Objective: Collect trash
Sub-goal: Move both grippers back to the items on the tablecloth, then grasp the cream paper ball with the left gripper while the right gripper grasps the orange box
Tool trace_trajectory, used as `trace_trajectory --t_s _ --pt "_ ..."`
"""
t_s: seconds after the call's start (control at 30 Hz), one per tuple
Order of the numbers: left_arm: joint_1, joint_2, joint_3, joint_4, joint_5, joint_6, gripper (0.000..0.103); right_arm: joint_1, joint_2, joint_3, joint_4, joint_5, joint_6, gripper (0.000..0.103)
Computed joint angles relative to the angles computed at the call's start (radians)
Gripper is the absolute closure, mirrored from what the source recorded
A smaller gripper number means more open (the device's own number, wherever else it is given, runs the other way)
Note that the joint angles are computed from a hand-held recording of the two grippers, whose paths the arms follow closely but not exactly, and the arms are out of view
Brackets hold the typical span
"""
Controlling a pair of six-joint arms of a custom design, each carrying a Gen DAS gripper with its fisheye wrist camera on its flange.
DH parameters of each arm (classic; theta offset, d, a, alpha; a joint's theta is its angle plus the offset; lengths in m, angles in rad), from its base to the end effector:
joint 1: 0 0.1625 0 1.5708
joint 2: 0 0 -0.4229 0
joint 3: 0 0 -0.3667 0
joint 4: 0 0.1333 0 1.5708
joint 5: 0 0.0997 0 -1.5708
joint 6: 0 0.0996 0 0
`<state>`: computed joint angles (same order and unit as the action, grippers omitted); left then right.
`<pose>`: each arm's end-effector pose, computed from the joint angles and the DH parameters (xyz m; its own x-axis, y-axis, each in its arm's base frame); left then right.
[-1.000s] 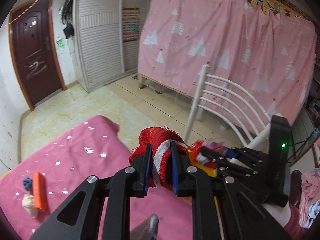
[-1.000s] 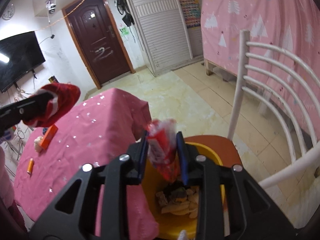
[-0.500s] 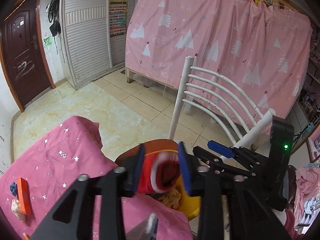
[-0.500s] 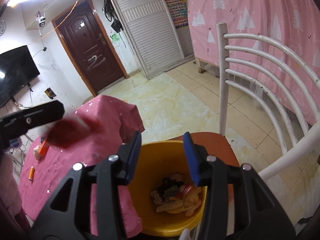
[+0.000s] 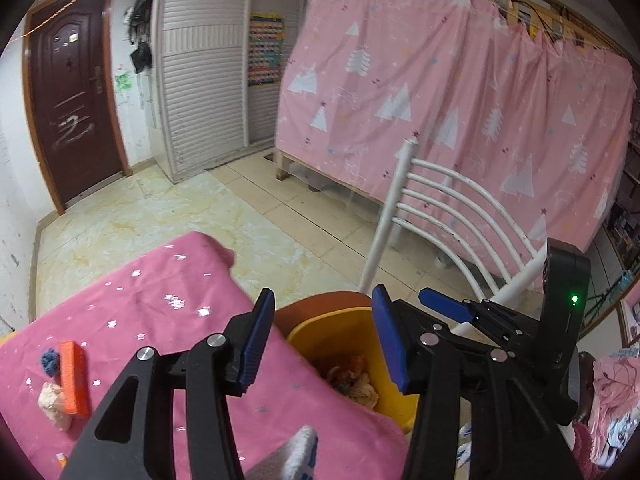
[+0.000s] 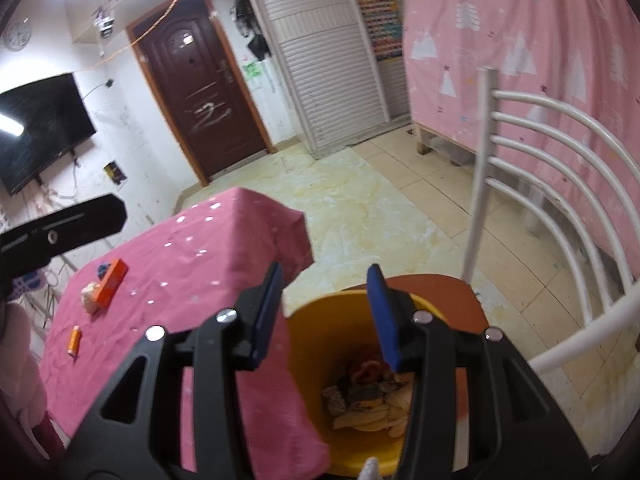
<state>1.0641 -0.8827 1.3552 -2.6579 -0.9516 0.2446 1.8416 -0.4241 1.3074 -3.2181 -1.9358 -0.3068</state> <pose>-0.1839 -0.7252 0.3135 -0.7524 0.2725 -0.5997 0.5964 0.6682 -0.4446 0.2960 -0.7009 0.0549 -0.8627 -0.2215 0.4546 -0.4759 0.6597 -0.5817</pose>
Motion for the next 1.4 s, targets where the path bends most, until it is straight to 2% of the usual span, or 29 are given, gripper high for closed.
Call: trace_trajectory --t_s 0.23,0.43,0.63,0.87,1.07,1.4 --pt "0.027 -0.066 0.033 -0.034 0.028 -0.009 0.06 0.053 0.077 -0.116 0.087 0.017 -0.03 0.059" --pt "0.056 -0.126 0.067 -0.087 0.08 -0.002 0.059 0.095 0.149 -0.223 0.175 0.024 -0.052 0.058" --pt "0.091 -0.166 0.082 -0.143 0.185 0.016 0.048 0.129 0.219 -0.327 0.251 0.044 -0.068 0.058" --pt "0.144 -0.211 0.081 -0.146 0.223 0.008 0.043 0.164 0.299 -0.445 0.338 0.05 -0.091 0.058" --pt "0.2 -0.238 0.073 -0.097 0.227 -0.028 0.042 0.191 0.378 -0.575 0.422 0.05 -0.096 0.058" --pt "0.275 -0.217 0.023 -0.01 0.202 -0.075 0.042 0.222 0.476 -0.747 0.532 0.021 -0.107 0.058"
